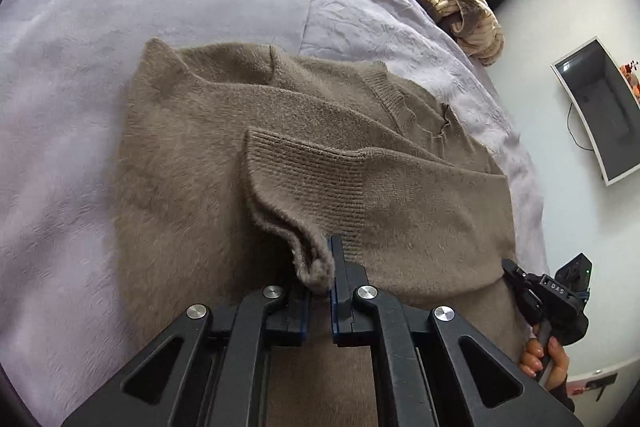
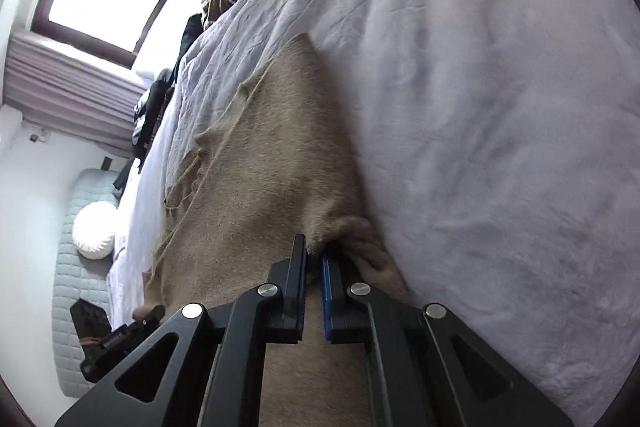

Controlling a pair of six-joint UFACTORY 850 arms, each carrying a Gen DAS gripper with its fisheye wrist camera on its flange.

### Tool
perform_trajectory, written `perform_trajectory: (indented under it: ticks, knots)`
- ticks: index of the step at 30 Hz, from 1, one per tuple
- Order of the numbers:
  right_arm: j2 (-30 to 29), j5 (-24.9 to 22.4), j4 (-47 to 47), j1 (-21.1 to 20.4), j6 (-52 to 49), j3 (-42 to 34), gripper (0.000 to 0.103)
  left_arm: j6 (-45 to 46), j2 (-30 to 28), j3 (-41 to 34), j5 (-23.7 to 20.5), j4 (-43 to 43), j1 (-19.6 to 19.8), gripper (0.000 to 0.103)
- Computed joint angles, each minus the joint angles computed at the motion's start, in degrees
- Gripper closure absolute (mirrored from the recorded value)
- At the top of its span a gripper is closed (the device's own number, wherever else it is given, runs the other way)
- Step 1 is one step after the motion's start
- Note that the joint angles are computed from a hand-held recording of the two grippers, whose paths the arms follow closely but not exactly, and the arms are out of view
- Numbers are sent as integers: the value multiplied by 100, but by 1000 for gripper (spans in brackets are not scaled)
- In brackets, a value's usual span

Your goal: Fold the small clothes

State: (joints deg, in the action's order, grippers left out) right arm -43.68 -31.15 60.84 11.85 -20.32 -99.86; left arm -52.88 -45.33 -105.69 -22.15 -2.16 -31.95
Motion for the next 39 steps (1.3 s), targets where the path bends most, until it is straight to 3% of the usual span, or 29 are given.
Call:
perform_trajectory:
  ticks: [2,4,6,7,9,10,14,16,17,21,24,29,32,34,37,39]
  knots:
    - [50,-43,-173,-25,43,22,97,-383,23,-110,-379,662,-70,95]
    - [142,-95,-301,-49,36,69,92,-964,32,-227,-837,1461,-163,72]
    - [340,8,-179,-76,-280,262,84,-1906,252,2,-982,2568,-275,22]
    - [458,112,1,-89,-555,396,78,-2326,372,145,-1004,3064,-320,16]
    - [556,283,46,-106,-700,467,39,-2558,492,261,-973,3458,-357,16]
    - [505,232,5,-133,-642,383,38,-2425,468,205,-998,3340,-344,16]
    - [-31,-359,-445,-164,12,-306,39,-2251,146,-259,-1432,3018,-326,16]
    - [-316,-512,-1308,-84,767,-751,62,-2288,-31,-501,-1581,2915,-345,16]
    - [-399,-623,-1588,-55,962,-914,83,-2321,-76,-569,-1669,2920,-362,16]
    - [-211,-209,-2907,151,1368,-925,84,-2309,-192,-732,-2202,3195,-452,16]
    - [-461,-423,-3511,186,1645,-1239,83,-1993,-364,-863,-2521,2943,-420,16]
    - [-350,-335,-2799,29,1280,-966,81,-2188,-117,-308,-2252,3057,-414,16]
    - [-172,-249,-2867,5,1408,-753,74,-2299,11,-169,-2543,3227,-488,16]
    - [-41,-211,-2524,-52,1296,-581,67,-2522,279,197,-2366,3310,-491,16]
    - [193,-188,-1267,-184,522,-176,66,-2951,653,701,-2110,3402,-472,16]
    - [295,-458,-67,-305,-183,63,66,-3244,811,905,-2023,3463,-470,16]
